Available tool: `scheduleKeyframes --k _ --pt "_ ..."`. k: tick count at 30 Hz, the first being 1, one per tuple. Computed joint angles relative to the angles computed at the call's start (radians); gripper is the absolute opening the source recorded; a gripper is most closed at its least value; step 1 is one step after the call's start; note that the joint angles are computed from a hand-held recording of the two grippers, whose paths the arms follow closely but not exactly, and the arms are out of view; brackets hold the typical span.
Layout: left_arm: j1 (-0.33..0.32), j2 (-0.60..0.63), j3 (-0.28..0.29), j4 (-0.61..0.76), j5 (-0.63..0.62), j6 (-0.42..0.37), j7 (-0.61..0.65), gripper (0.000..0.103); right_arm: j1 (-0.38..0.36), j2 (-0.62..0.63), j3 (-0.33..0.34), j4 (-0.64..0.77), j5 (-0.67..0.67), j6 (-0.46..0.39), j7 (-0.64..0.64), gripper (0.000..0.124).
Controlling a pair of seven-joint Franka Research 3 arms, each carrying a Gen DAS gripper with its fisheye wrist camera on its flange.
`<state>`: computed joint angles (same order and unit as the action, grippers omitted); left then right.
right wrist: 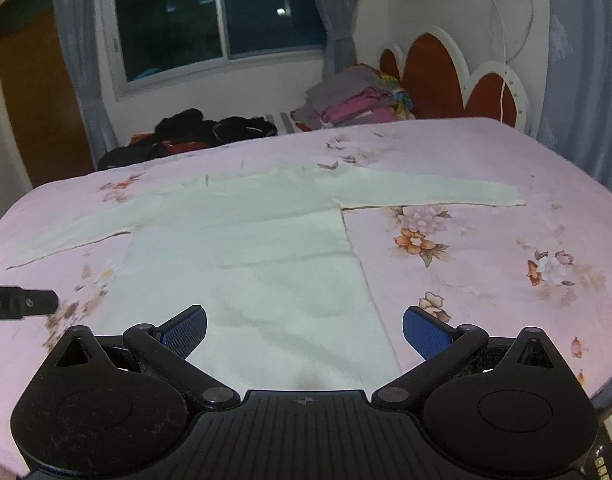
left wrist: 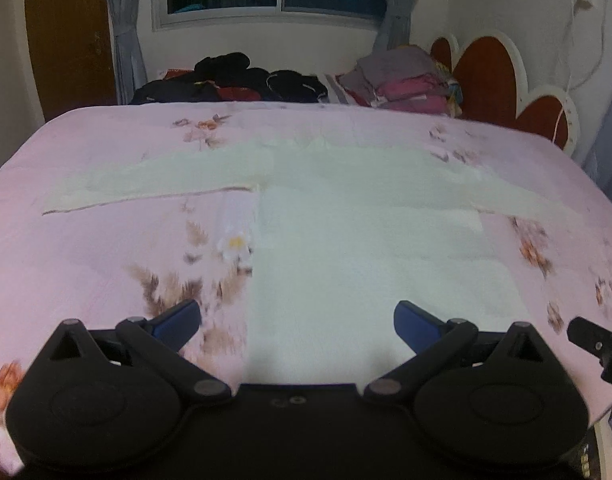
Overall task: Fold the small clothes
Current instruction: 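Grasp the sweater sleeve cuff nearest the right tool and lift it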
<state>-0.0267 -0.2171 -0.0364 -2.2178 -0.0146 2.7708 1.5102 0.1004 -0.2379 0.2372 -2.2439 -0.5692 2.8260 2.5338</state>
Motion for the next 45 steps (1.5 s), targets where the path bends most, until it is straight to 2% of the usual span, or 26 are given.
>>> scheduleKeyframes --k 4,7,14,17,20,25,28,32,38,39,40,41,43,45 --pt "-0.001 0.098 0.023 0.095 -0.062 0.003 0.087 0.103 -0.010 0.081 0.005 0.098 -0.074 -0.055 0.066 0.103" --pt "0.024 0.164 0.010 0.168 -0.086 -0.019 0.124 0.103 0.010 0.143 -0.019 0.184 -0.119 -0.117 0.106 0.103" --pt "0.081 0.290 -0.036 0.303 -0.075 -0.022 0.101 0.103 0.083 0.249 -0.106 0.316 -0.163 -0.163 0.095 0.103" --pt "0.088 0.334 -0.051 0.353 -0.039 -0.022 0.071 0.103 0.107 0.285 -0.153 0.349 -0.160 -0.164 0.076 0.103" --pt "0.081 0.379 -0.056 0.403 0.030 -0.017 0.004 0.103 0.115 0.330 -0.211 0.377 -0.141 -0.128 0.048 0.103" --pt "0.037 0.462 -0.037 0.492 0.200 -0.015 -0.180 0.103 0.100 0.409 -0.301 0.426 -0.105 -0.078 -0.018 0.103" --pt "0.005 0.518 -0.029 0.558 0.292 -0.042 -0.263 0.103 0.070 0.478 -0.344 0.475 -0.022 -0.042 -0.086 0.103" --pt "-0.025 0.594 -0.037 0.657 0.349 -0.098 -0.302 0.103 0.003 0.580 -0.362 0.560 0.172 -0.030 -0.214 0.103" --pt "-0.056 0.679 -0.047 0.772 0.378 -0.168 -0.324 0.103 -0.039 0.728 -0.428 0.720 0.338 -0.097 -0.296 0.102" --pt "-0.063 0.690 -0.044 0.789 0.386 -0.180 -0.331 0.103 -0.039 0.750 -0.445 0.746 0.352 -0.111 -0.299 0.100" --pt "-0.068 0.702 -0.042 0.805 0.391 -0.189 -0.334 0.103 -0.052 0.774 -0.447 0.776 0.378 -0.128 -0.316 0.080" --pt "-0.074 0.710 -0.039 0.816 0.399 -0.195 -0.339 0.103 -0.065 0.797 -0.445 0.807 0.407 -0.152 -0.331 0.067" --pt "-0.089 0.728 -0.025 0.840 0.424 -0.207 -0.360 0.103 -0.076 0.844 -0.459 0.865 0.438 -0.188 -0.331 0.067" --pt "-0.094 0.741 -0.018 0.856 0.439 -0.216 -0.374 0.103 -0.087 0.878 -0.463 0.901 0.461 -0.187 -0.339 0.067"
